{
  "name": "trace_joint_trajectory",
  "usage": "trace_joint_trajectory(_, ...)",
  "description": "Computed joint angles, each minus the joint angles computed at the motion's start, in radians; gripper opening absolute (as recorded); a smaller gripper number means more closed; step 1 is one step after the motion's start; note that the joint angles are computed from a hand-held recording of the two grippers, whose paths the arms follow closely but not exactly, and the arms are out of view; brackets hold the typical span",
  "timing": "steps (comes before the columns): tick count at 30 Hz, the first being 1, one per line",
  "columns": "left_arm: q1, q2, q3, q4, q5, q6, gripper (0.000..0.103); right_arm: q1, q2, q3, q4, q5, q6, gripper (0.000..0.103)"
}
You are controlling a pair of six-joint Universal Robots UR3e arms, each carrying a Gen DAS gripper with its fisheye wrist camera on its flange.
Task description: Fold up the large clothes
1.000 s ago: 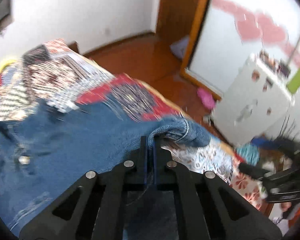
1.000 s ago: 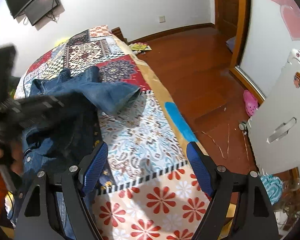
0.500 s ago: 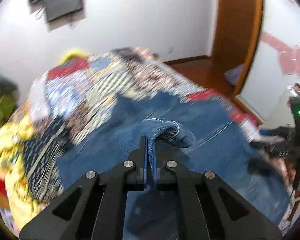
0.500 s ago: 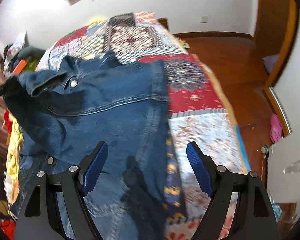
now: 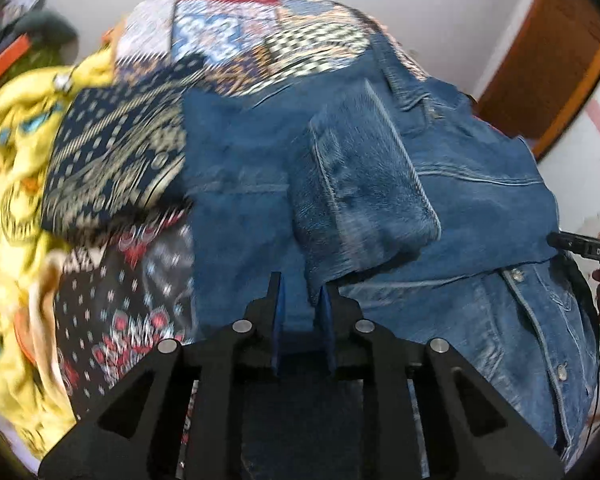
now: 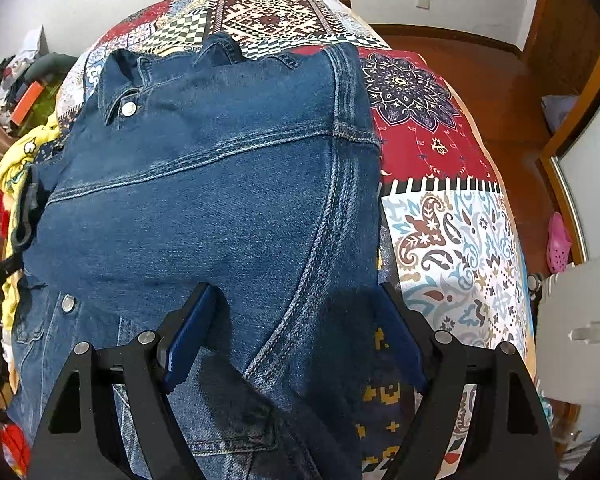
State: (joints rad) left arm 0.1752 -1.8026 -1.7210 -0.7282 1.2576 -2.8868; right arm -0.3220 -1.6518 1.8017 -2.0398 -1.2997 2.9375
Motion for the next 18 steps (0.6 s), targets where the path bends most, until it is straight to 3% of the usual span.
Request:
trace_joint_trajectory(3,0.028,0.043,-0.087,0.062,0.021,-0.032,0.019,0.027,0.023,-0.025,-0.005,-0.031,0.011,0.079)
trace_joint_trajectory(5,0.033,0.055,-0.131,0.106,0.088,-0.050,0.019,0.041,0.028,-0.027,-0.011,-0.045,0.022,0.079)
trace_joint_trajectory(8,0.052,0.090,-0.190,0.139,0.121,-0.012,0.020,0.042,0.028,-0.030,-0.006,-0.044,0.033,0.079)
trace_joint_trajectory(18,0.047,0.237,-0.179,0.071,0.131,0.101,0.024,0.004,-0.073,-0.060,0.061,-0.043,0.016,0.079)
